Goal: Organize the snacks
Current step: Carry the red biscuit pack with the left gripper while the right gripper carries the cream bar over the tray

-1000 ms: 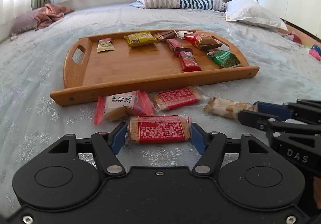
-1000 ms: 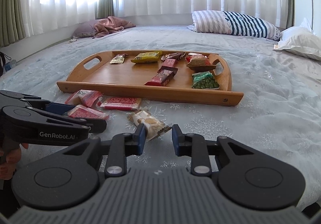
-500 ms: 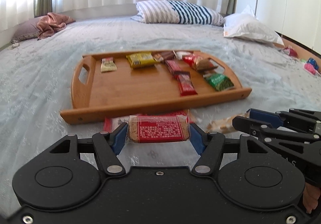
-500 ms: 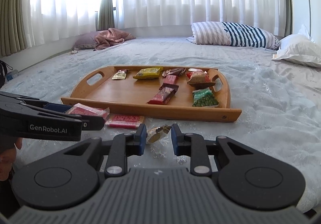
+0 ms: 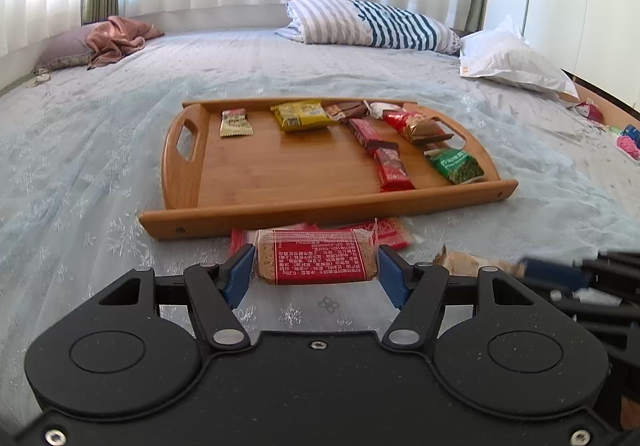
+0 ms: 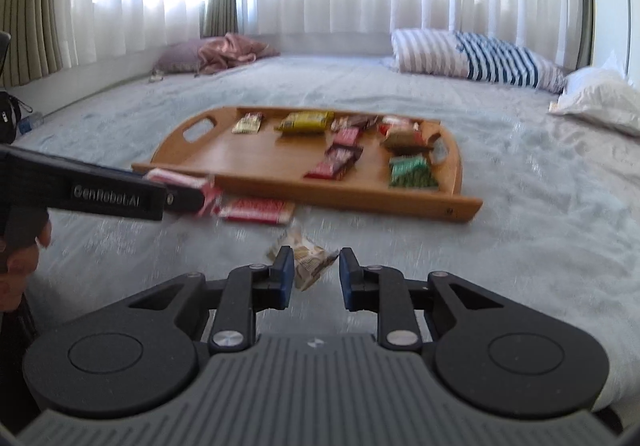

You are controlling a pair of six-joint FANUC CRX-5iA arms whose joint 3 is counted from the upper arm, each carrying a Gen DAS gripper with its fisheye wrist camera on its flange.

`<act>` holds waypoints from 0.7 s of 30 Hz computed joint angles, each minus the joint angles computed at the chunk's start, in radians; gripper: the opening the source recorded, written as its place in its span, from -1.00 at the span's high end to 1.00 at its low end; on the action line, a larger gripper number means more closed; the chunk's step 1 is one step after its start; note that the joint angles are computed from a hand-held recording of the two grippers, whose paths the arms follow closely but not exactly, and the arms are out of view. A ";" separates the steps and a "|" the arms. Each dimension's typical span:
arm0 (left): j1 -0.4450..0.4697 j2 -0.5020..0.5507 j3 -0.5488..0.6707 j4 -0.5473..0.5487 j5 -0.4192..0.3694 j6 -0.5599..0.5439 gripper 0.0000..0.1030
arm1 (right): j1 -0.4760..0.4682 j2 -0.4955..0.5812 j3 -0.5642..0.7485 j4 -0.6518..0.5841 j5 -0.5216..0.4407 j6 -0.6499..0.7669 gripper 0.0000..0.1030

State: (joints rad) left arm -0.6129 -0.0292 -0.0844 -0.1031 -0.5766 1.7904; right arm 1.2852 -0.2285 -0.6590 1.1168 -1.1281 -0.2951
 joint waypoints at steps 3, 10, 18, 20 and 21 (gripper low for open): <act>0.002 0.004 -0.001 0.007 -0.004 -0.003 -0.22 | -0.001 -0.026 -0.008 -0.045 0.077 0.060 0.34; -0.002 0.007 0.007 -0.018 -0.008 0.018 -0.22 | -0.012 0.013 0.028 -0.022 0.067 0.112 -0.01; -0.001 0.011 0.023 -0.043 -0.014 0.036 -0.22 | -0.072 0.068 0.099 -0.103 0.064 0.089 0.29; 0.000 0.012 0.027 -0.052 -0.012 0.036 -0.22 | -0.075 0.085 0.118 -0.122 0.054 0.115 0.53; 0.001 0.014 0.033 -0.057 -0.013 0.038 -0.22 | -0.075 0.088 0.122 -0.120 0.051 0.117 0.53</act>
State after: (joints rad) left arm -0.6121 -0.0148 -0.0518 -0.1605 -0.5892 1.8282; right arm 1.2105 -0.1400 -0.5373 0.9971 -1.0772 -0.1783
